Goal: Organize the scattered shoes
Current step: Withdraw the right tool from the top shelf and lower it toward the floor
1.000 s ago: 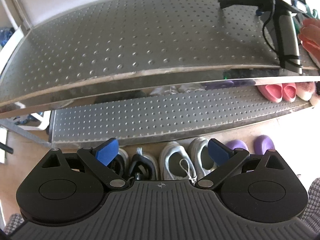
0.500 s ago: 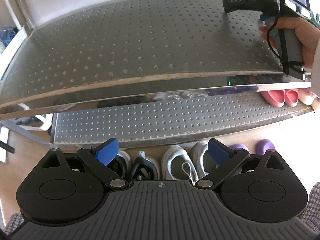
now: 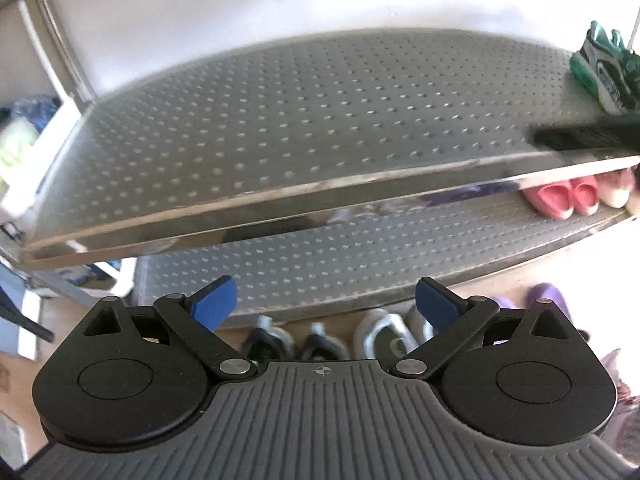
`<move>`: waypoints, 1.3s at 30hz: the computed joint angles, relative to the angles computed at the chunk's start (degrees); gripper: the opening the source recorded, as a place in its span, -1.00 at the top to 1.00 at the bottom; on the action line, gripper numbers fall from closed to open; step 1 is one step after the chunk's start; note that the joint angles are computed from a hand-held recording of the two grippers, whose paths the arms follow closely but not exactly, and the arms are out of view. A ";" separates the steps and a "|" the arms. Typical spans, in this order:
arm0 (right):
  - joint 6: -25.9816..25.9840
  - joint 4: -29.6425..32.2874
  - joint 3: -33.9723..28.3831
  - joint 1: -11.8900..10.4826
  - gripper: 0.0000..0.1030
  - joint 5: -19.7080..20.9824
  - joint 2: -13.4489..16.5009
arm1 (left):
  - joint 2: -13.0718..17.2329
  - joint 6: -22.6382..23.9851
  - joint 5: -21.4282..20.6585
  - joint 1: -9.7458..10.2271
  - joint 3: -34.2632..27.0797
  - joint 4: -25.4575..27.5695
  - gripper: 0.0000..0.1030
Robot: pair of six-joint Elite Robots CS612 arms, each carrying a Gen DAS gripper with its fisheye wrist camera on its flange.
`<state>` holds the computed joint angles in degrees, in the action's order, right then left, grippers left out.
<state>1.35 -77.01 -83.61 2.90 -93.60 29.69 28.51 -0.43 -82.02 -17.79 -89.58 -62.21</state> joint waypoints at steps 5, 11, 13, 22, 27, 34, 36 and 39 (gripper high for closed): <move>-1.55 10.83 -7.01 -2.26 -0.98 2.23 -0.36 | 5.01 8.66 8.75 -1.29 -4.59 -1.34 -0.88; -0.93 11.23 -10.53 -6.69 -0.99 -0.56 0.31 | 0.75 2.35 7.14 -2.47 -6.63 15.67 -0.88; 0.23 7.52 -11.59 -7.61 -0.97 -2.91 2.06 | 0.03 4.69 4.85 -3.18 -8.13 15.47 -0.96; 7.94 -1.13 -9.45 -9.84 -0.62 -3.39 3.74 | 4.39 5.26 2.36 -4.75 -8.76 7.27 -0.92; 5.42 2.07 -8.24 -10.43 -0.85 -2.02 3.68 | 5.30 9.72 2.83 -4.59 -8.04 4.43 -0.92; 7.33 -0.26 -7.10 -10.12 -0.87 -3.69 4.08 | 4.19 4.62 0.96 -3.97 -6.64 7.02 -0.92; 5.91 -0.68 -6.06 -9.68 -0.87 -5.25 4.01 | 4.48 5.33 1.41 -4.19 -7.11 7.05 -0.92; 2.64 -0.75 -4.48 -8.83 -0.86 -8.18 3.74 | 4.72 6.08 1.77 -4.46 -7.40 7.56 -0.92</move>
<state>4.00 -77.77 -88.09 -5.93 -101.78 33.42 33.23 5.65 -80.25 -22.25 -96.98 -54.65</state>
